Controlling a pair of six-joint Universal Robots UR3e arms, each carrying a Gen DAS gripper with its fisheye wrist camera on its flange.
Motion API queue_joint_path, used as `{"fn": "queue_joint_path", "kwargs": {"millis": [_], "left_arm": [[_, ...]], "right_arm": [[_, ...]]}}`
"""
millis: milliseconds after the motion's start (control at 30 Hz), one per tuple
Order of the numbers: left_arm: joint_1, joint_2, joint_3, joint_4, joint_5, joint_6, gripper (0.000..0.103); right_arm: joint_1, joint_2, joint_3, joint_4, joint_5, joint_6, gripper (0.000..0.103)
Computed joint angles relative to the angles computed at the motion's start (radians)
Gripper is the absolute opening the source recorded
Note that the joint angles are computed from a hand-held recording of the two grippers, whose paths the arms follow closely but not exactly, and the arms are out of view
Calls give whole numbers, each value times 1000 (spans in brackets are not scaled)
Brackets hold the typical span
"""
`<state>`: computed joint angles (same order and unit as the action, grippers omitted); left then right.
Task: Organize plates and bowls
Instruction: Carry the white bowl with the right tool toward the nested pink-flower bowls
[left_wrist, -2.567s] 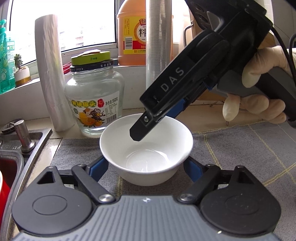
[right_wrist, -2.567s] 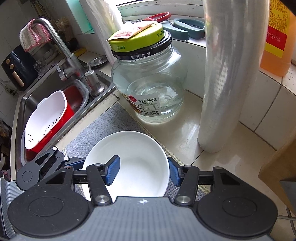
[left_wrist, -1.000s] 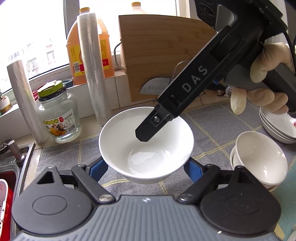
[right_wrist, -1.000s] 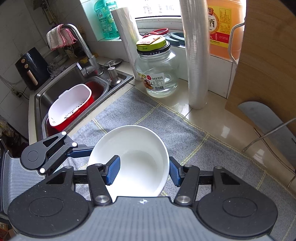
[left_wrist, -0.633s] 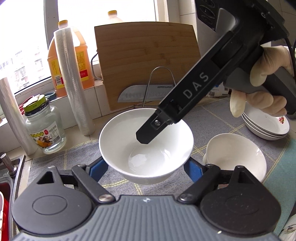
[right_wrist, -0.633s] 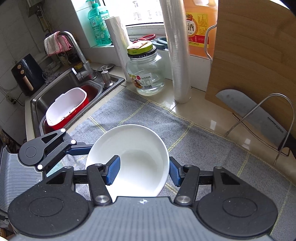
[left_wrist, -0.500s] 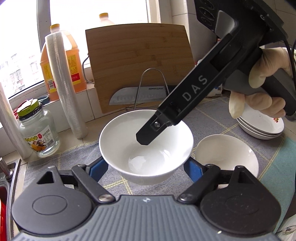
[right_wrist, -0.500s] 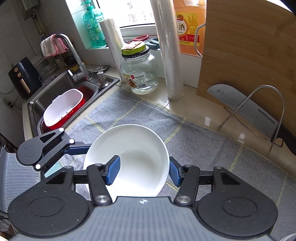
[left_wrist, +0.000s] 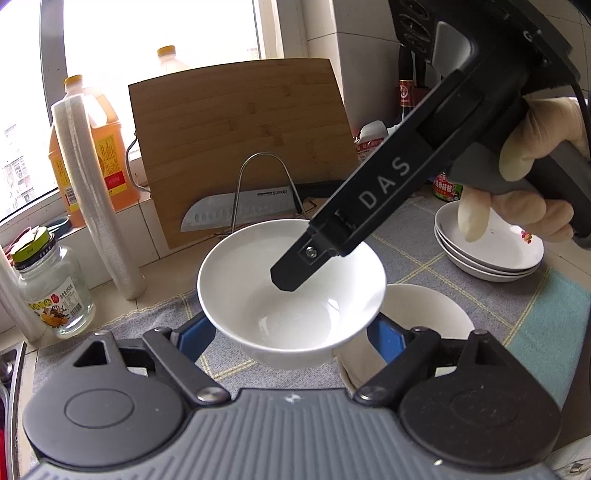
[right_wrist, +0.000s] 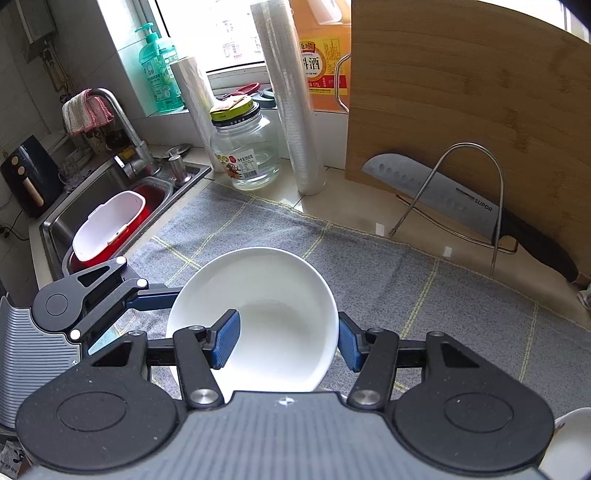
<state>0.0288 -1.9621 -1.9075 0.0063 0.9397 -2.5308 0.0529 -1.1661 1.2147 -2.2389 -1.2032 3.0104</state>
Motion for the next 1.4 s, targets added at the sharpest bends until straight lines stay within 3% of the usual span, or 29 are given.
{"fn": "queue_joint_path", "kwargs": {"millis": [867,1400], "left_arm": [[1,91,-54,-140,-101,54,88],[-20,104,-65,-239,-92,76,88]], "right_arm": [[-45,-205,255,-28,-40,-14,62],[-62,-264,372,-33,-58,-3,62]]}}
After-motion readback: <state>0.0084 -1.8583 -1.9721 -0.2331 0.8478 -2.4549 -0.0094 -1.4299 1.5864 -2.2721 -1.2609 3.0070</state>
